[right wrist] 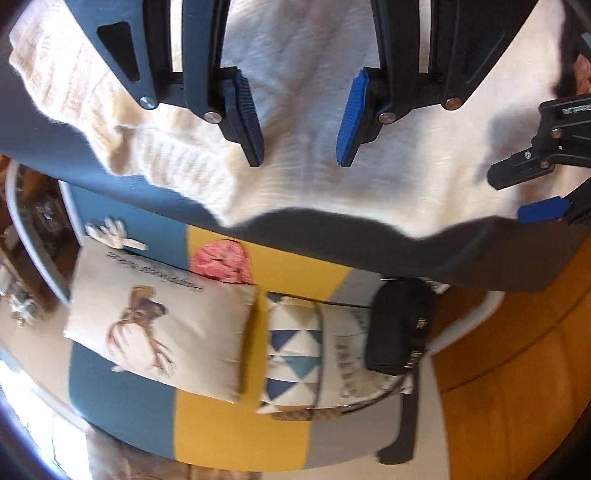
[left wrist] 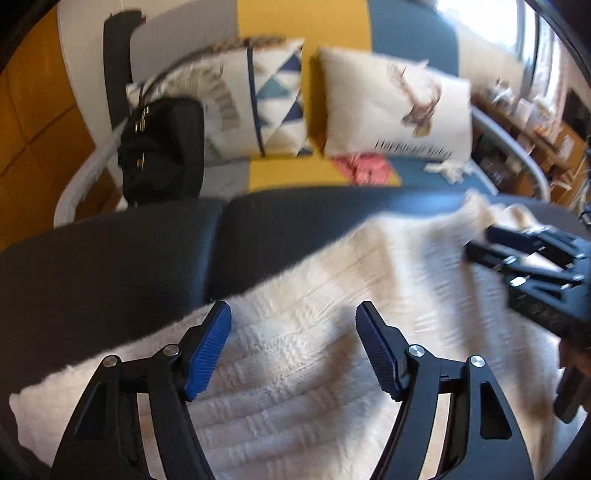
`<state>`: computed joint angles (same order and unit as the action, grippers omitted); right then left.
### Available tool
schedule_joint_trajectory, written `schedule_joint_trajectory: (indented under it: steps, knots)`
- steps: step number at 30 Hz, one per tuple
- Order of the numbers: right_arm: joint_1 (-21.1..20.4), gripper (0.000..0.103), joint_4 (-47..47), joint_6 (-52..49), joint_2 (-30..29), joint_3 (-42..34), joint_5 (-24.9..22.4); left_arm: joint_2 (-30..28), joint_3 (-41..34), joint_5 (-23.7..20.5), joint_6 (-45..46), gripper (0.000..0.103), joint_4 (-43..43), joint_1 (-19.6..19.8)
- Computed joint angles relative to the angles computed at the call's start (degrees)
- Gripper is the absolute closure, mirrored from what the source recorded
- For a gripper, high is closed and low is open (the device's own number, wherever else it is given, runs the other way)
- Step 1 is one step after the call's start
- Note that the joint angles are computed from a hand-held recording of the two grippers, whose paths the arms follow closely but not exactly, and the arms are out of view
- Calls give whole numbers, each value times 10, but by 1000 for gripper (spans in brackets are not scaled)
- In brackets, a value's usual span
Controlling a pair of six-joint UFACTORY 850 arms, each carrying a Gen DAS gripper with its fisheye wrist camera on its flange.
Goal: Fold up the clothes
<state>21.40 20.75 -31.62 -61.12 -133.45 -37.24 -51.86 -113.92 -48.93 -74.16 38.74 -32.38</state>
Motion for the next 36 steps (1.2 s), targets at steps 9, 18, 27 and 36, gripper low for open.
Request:
schedule_joint_trajectory:
  steps: [9,18,27,36]
  knots:
    - [-10,61,45,-39,23,40,44,28,36,20,-126,23,70,-14]
    - [-32,61,-78,132,-18,-36,-3,-134,-231,-82,46,22,-13,-11]
    - [-30,60,-101,128,38,50,68,-85,-146,-49,-39,22,12,-17]
    - [-24,60,-186,164,120,168,138,-43,-79,-27,-101,23,29,-45]
